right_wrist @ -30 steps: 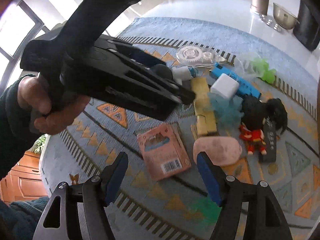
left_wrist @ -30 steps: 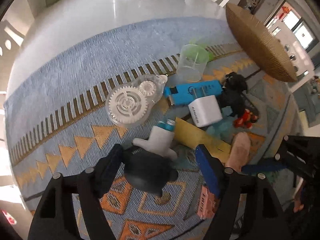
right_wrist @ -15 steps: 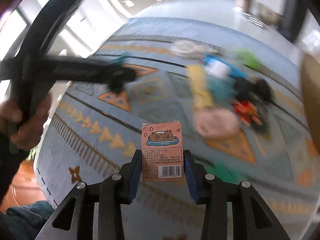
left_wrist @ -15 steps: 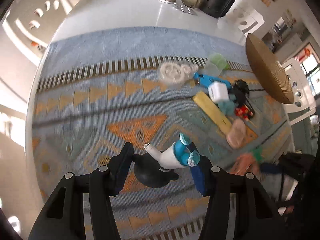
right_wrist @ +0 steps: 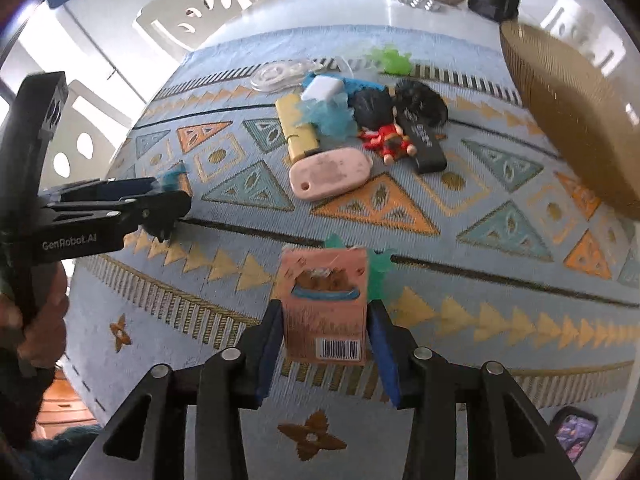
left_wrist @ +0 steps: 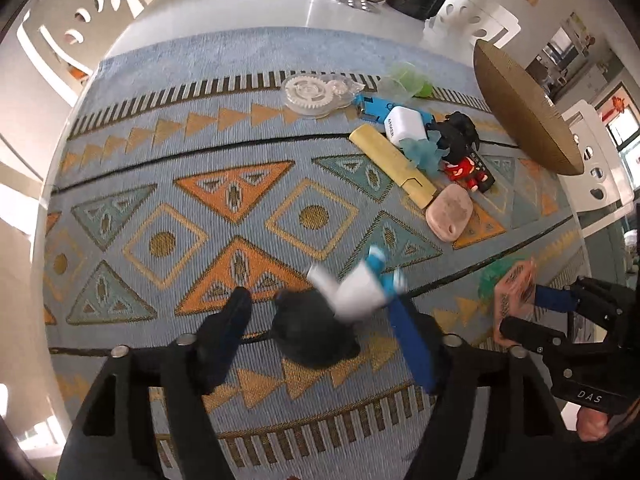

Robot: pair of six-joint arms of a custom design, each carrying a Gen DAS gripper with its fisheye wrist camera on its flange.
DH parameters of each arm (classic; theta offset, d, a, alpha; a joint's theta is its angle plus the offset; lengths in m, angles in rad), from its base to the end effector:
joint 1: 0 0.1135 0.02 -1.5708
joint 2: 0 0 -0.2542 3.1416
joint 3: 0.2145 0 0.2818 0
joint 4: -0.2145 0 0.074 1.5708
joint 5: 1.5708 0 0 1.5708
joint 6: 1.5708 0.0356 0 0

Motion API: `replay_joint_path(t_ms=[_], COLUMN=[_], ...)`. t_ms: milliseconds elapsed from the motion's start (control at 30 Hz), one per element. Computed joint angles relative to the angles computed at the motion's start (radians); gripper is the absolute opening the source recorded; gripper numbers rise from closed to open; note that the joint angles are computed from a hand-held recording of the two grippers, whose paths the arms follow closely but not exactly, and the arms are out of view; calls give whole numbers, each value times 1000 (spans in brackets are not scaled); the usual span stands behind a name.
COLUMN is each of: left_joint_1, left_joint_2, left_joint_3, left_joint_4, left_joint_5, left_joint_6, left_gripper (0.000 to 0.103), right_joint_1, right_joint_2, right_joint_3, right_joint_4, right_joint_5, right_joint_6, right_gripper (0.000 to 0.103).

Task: Organize rigid objects
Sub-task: 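Grasp the pink juice box with the right gripper while the left grasps the black figurine, then carry both held objects to the brown bowl and open both grippers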

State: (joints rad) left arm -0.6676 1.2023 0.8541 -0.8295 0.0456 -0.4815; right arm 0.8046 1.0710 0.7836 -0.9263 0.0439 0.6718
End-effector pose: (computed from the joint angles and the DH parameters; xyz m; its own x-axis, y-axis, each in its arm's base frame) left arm 0.1951 -0.1559 0.2119 -0.9357 0.1486 -0.3200 0.2244 0.9506 -0.2147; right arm 0.1520 0.1557 0.2134 -0.9499 -0.0904 -0.2992 -0.1508 0.9710 0.1854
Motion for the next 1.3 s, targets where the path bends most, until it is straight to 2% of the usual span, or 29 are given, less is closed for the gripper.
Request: replay_joint_path(t_ms=[100, 200, 367, 400, 433, 567, 700, 933, 1000, 1033, 1100, 1200, 1300], left_joint_1=[4, -15, -37, -40, -41, -57, -68, -60, -64, -74, -93, -107, -81], left_joint_2=[24, 31, 92, 101, 103, 94, 77, 61, 64, 65, 66, 57, 49], left_joint_3=[-14, -5, 33, 41, 43, 55, 56, 23, 25, 27, 30, 23, 3], left_joint_4=[20, 13, 24, 28, 33, 31, 11, 30, 28, 25, 22, 35, 49], left_joint_5=[37, 26, 0, -12, -13, -34, -52, -30, -35, -47, -71, -79, -35], left_joint_6=[-11, 12, 48, 53, 59, 38, -10, -36, -42, -49, -63, -90, -96], left_gripper=[70, 70, 68, 65, 45, 37, 37, 38, 38, 38, 38, 37, 38], right_joint_1=[0, 8, 13, 2, -12, -43, -58, -16, 14, 31, 58, 41, -11], right_joint_2=[-70, -55, -22, -26, -42, -103, -99, -59, -54, -38, -26, -97, -154], right_joint_3=[-14, -12, 13, 11, 4, -15, -21, 13, 34, 47, 58, 43, 63], right_joint_4=[-27, -9, -25, -30, -34, -71, -48, -80, -84, -96, -105, -95, -139], right_joint_5=[-31, -45, -63, -81, -100, -121, -147, -33, -8, 9, 30, 12, 11], right_joint_6=[13, 1, -85, -100, -109, -105, -73, -14, 8, 21, 40, 44, 23], right_gripper=[52, 61, 63, 63, 63, 63, 63, 63, 48, 34, 26, 4, 3])
